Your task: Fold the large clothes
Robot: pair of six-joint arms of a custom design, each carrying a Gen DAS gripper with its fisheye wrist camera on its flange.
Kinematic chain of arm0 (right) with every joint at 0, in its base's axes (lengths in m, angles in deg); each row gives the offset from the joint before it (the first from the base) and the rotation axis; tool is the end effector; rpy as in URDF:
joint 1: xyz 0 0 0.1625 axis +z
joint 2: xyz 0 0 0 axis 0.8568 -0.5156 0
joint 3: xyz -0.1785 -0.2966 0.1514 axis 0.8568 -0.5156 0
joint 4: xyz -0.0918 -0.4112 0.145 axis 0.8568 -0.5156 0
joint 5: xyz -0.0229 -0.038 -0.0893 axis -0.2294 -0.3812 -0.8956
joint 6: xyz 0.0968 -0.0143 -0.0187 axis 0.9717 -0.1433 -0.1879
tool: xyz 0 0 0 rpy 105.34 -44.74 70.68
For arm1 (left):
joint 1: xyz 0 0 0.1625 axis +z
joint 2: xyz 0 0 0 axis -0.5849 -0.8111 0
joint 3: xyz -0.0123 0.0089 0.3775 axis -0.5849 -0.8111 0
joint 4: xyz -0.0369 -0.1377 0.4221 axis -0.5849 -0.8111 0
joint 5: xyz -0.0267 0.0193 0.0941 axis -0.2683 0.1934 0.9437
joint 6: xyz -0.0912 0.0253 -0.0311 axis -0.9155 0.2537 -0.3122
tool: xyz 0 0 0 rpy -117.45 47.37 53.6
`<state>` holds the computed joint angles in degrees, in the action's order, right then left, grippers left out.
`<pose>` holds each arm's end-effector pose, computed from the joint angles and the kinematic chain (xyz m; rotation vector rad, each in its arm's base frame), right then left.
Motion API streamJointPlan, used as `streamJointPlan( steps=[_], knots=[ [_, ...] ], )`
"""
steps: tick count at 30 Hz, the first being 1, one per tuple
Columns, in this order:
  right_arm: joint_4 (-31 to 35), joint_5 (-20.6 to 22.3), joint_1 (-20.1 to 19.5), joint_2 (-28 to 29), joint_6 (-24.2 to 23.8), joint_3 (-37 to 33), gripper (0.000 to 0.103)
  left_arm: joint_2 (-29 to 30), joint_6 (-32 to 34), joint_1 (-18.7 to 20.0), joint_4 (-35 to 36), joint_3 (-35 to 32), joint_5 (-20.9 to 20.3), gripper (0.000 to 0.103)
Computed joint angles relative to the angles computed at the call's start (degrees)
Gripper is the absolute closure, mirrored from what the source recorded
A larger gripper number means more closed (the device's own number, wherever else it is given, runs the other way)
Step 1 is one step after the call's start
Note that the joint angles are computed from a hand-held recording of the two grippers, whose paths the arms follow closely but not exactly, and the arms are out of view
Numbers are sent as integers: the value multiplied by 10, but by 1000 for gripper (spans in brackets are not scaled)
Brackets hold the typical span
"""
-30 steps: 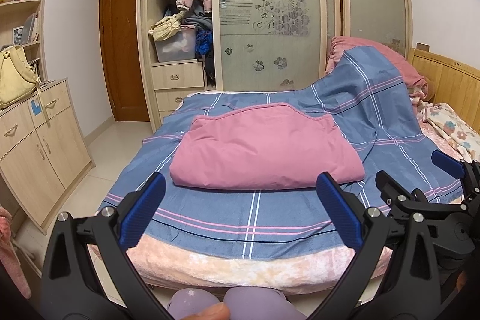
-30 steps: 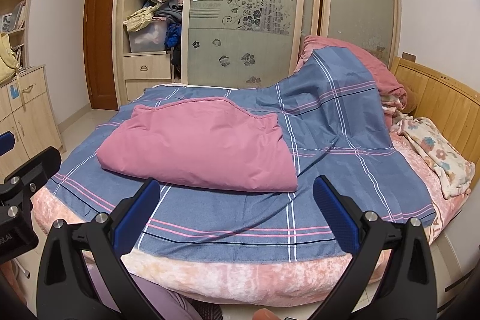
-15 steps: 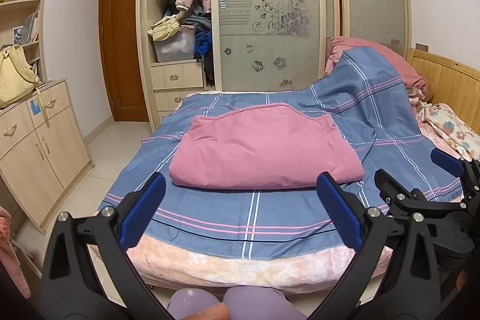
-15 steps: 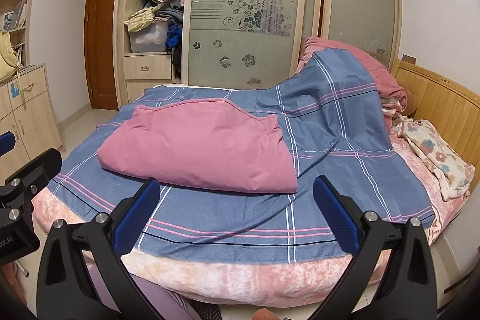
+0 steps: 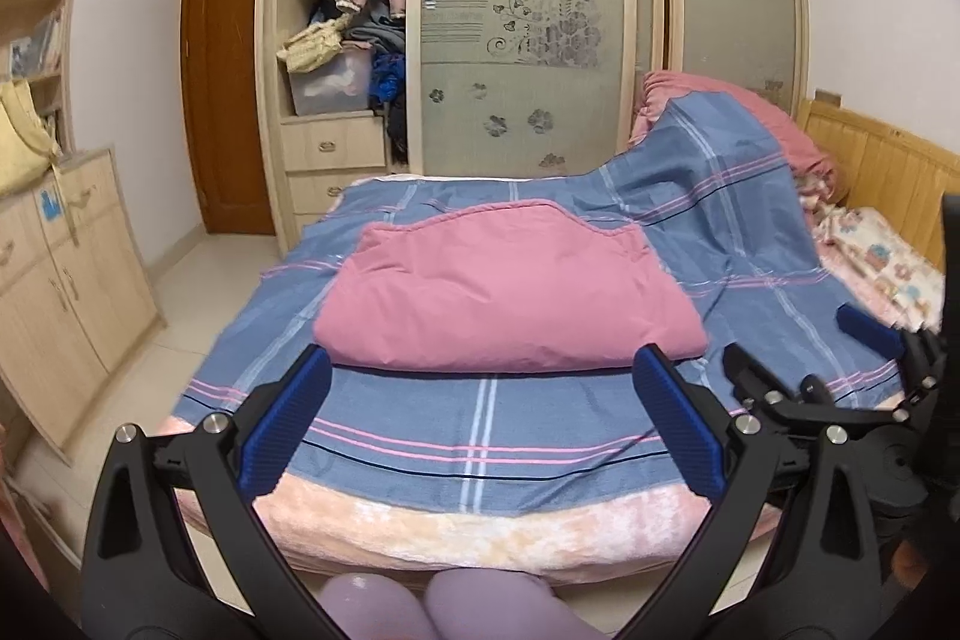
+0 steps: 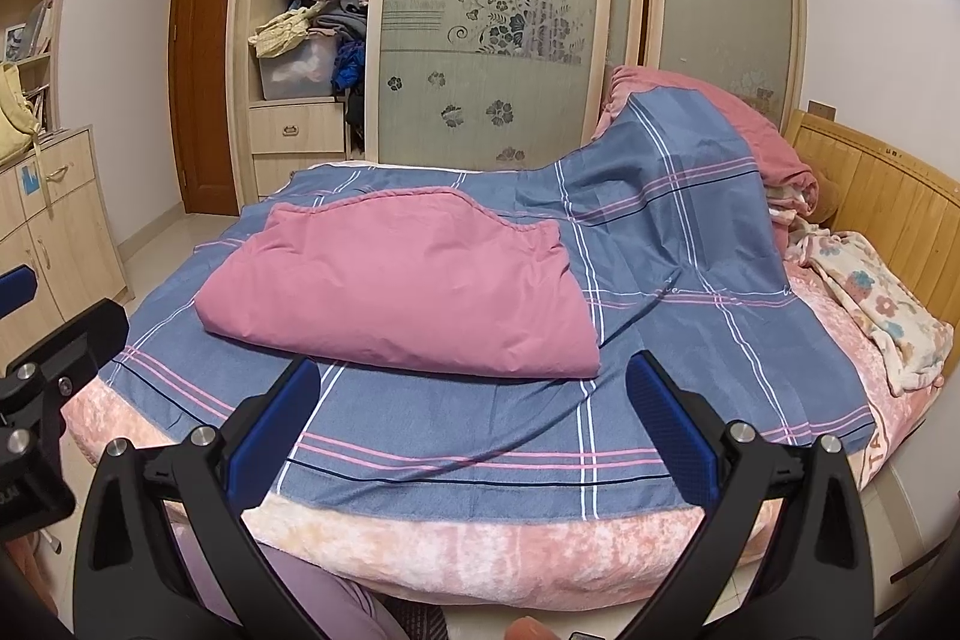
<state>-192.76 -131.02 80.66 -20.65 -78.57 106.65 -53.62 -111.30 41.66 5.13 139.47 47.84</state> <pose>0.4415 -0.3199 0.0763 0.5243 -2.0022 1.1994 -0.1784 -0.2445 0.4087 0.5841 2.1400 -1.3170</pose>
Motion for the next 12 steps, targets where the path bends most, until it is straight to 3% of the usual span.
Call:
streamJointPlan(
  steps=[12],
  knots=[
    [35,21,-28,4,27,-4,1,32,49,60,-70,9,9,2]
  ],
)
